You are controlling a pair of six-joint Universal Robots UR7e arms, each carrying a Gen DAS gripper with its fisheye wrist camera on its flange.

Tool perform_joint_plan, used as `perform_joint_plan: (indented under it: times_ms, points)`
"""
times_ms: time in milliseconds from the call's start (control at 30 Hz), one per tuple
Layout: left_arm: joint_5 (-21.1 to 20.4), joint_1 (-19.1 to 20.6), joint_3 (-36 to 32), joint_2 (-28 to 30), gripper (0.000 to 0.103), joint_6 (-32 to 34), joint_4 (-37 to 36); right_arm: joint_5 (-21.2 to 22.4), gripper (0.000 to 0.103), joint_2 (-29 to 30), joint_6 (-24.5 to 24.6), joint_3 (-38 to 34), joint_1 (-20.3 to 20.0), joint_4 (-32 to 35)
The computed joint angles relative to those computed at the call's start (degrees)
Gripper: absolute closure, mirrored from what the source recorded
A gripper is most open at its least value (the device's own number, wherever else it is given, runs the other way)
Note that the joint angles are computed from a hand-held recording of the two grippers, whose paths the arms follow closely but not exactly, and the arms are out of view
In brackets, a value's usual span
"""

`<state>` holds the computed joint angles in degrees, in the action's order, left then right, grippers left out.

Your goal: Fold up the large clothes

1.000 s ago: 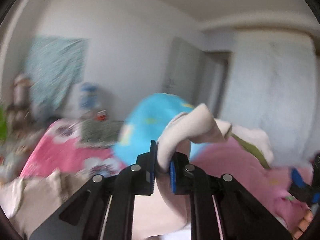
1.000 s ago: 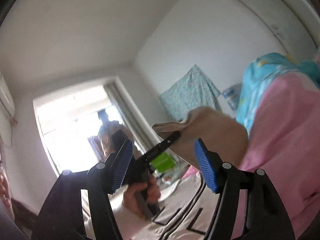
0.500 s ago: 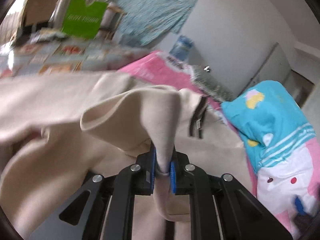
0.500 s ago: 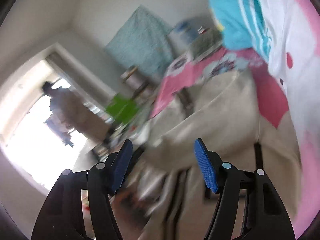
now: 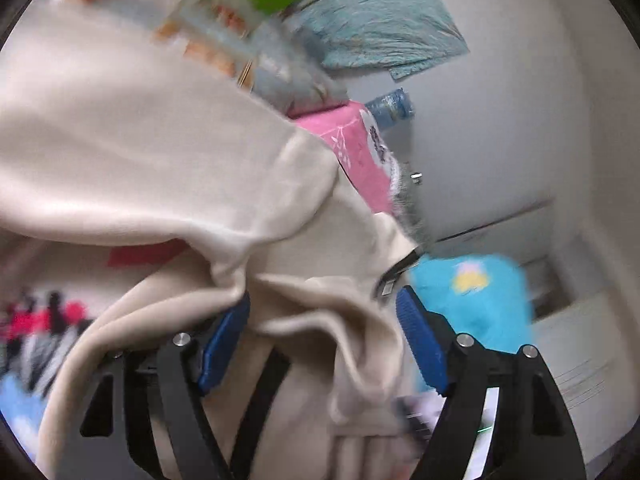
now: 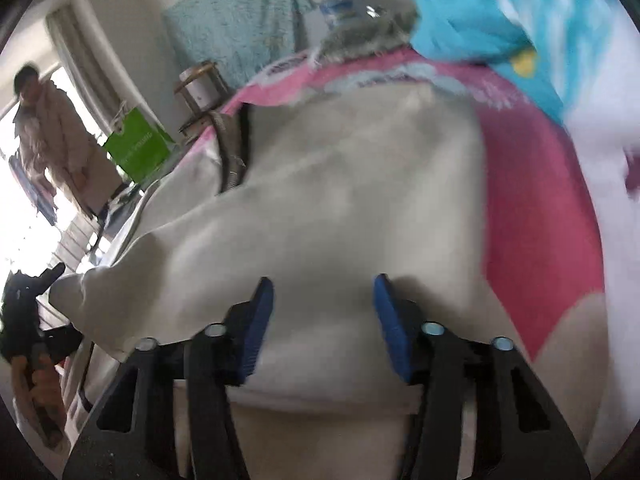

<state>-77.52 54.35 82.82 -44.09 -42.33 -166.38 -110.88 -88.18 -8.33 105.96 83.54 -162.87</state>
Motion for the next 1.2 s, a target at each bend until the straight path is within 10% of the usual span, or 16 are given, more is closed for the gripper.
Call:
perform_joint_plan:
  times_ms: [100, 200, 333, 433, 600, 733, 900, 1000, 1100, 1200]
  points:
    - [0.2, 0.1, -5.3, 2.1, 0.039, -1.6, 6.5, 1.7, 0.069, -1.0, 2.6, 0.1, -1.0, 1.0]
    - [-3.5, -0.5, -14.1, 6.4, 0.094, 0.8, 13.5, 3.2, 0.069, -1.9, 3.0, 1.1, -1.3, -0.6]
    - [-1.4, -6.0, -25.5, 12.2, 0.096, 21.6, 14.9, 10.5, 0.064, -4.2, 0.9, 4.1, -2.4, -6.6]
    - [13.0, -10.1, -27.2, 13.2, 0.096, 36.1, 15.0, 7.2, 0.064, -2.6, -2.5, 3.7, -0.5, -7.2]
    - [35.2, -6.9, -28.1, 14.5, 0.1, 29.3, 30.7, -0.9, 0.066, 1.3, -4.9, 1.4, 1.5, -3.8]
    - [35.7, -5.5, -21.3, 11.2, 0.095, 25.1, 31.3, -3.4, 0.069, 1.5, -3.1, 1.0, 1.4, -4.0]
    - [47.0, -7.5, -25.0, 14.7, 0.079, 25.2, 36.8, -9.6, 0.073, 2.5, -3.0, 0.9, 2.6, -6.9]
    - [48.2, -8.4, -22.8, 14.3, 0.078, 29.7, 28.0, -10.2, 0.078, 1.8, -1.2, 1.4, 2.0, -8.0]
    - [45.8, -9.9, -21.3, 14.1, 0.077, 37.6, 20.2, -9.6, 0.095, 0.8, 1.3, 1.7, 0.9, -7.8]
    - [40.7, -11.3, -17.0, 12.3, 0.077, 40.4, 16.6, -7.5, 0.088, 0.7, -3.1, 3.8, 1.5, -15.0]
